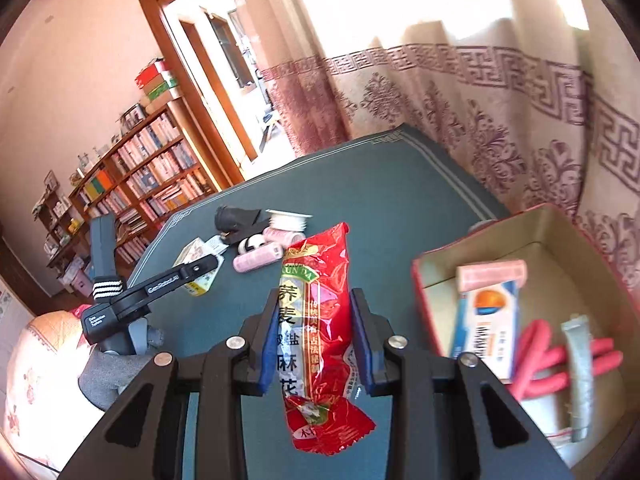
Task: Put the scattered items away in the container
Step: 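Carry the yellow-green box in the left gripper and snack bag in the right over the tin, then open both grippers to release the yellow-green box and snack bag into the tin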
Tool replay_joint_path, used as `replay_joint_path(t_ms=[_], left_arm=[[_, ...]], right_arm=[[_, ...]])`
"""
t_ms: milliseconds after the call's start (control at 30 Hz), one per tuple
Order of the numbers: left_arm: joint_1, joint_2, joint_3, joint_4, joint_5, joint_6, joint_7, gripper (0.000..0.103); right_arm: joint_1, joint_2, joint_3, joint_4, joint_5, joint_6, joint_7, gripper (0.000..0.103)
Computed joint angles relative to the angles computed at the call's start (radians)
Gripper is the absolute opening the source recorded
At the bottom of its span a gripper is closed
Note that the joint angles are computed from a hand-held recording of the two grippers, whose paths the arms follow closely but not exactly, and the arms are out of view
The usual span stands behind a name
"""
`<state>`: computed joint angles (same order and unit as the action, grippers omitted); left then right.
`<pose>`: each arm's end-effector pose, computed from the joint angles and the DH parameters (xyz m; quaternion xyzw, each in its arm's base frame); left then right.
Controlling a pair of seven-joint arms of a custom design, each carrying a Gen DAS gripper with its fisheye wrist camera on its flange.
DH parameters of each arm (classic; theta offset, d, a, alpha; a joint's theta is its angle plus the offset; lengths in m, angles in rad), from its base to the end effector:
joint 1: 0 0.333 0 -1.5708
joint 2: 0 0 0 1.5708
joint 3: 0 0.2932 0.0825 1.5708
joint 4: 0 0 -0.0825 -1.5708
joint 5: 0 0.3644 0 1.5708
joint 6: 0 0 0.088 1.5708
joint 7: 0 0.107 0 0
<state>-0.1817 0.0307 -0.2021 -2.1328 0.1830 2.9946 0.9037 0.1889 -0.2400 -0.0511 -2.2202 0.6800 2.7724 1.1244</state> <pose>0.5309 -0.2274 0.4807 -0.6831 0.6076 -0.3772 0.1479 0.5110 0.0414 0.5462 -0.6504 0.6245 -0.1527 0.4045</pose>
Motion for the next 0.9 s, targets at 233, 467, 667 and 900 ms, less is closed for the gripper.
replay_joint_path(t_ms=[233, 467, 667, 900], left_arm=[[-0.028, -0.011, -0.021, 0.013, 0.012, -0.001, 0.045, 0.046], [-0.09, 0.009, -0.076, 0.064, -0.144, -0.04, 0.242, 0.046], [-0.15, 0.048, -0.102, 0.159, -0.116, -0.084, 0.282, 0.046], [-0.211, 0.144, -0.12, 0.327, -0.04, -0.158, 0.278, 0.045]], right_arm=[[-0.106, -0.06, -0.007, -0.092, -0.132, 0.063, 0.146, 0.035], [-0.122, -0.08, -0.054, -0.127, -0.144, 0.077, 0.152, 0.035], [-0.116, -0.083, -0.081, -0.142, -0.1, 0.087, 0.101, 0.035], [-0.136, -0.092, -0.086, -0.162, -0.098, 0.127, 0.068, 0.035]])
